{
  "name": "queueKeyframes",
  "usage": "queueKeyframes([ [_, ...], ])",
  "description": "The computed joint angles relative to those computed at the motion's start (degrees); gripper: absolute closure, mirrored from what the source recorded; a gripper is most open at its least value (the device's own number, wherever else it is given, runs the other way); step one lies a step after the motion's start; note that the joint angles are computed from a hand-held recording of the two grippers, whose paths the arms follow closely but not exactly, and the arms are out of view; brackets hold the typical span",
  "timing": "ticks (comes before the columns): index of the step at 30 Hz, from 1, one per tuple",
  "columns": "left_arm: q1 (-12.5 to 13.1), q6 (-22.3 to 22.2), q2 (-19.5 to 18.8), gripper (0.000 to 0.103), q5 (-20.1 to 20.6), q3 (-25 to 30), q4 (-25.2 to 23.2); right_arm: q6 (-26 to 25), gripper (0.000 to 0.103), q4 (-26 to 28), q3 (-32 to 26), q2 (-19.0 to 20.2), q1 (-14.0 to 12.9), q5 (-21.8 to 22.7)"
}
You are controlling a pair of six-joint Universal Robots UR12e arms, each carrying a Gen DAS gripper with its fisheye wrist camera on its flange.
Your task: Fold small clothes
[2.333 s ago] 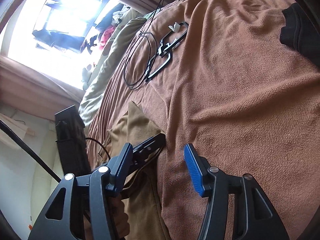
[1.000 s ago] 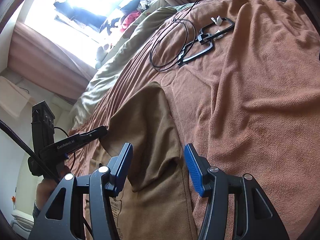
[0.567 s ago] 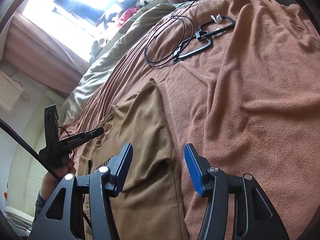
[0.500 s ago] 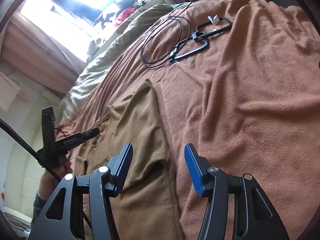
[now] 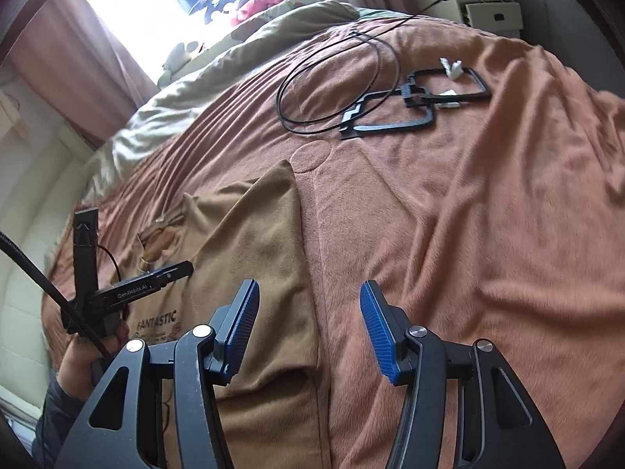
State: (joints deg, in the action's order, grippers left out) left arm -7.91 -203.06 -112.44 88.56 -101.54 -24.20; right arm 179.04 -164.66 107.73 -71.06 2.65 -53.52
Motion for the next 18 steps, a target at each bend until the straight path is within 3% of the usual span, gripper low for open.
queueKeyframes([
  [1,-0.04,0.54,-0.13,0.085,-0.03,0.09,0.03,-0.61,0.051,0.74,-0.56,0.23,0.49,-0.9],
  [2,-0.09,0.83,-0.18,0.093,0.25,0.18,-0.31,-1.36,0.051,1.96,-1.32,0.55,1.01,-1.68],
  [4,0.05,0.62,0.13,0.098,-0.34,-0.19,0.19,-1.73,0.051,3.81,-2.83,1.37,1.56,-2.15],
  [12,0.28,1.34,1.34,0.099,-0.54,-0.72,0.58,-3.27,0.051,7.66,-9.54,4.53,4.4,-7.13],
  [18,0.37,1.38,0.48,0.099,-0.51,0.11,-1.84,-5.3,0.051,11.95,-15.51,7.94,6.94,-10.82],
])
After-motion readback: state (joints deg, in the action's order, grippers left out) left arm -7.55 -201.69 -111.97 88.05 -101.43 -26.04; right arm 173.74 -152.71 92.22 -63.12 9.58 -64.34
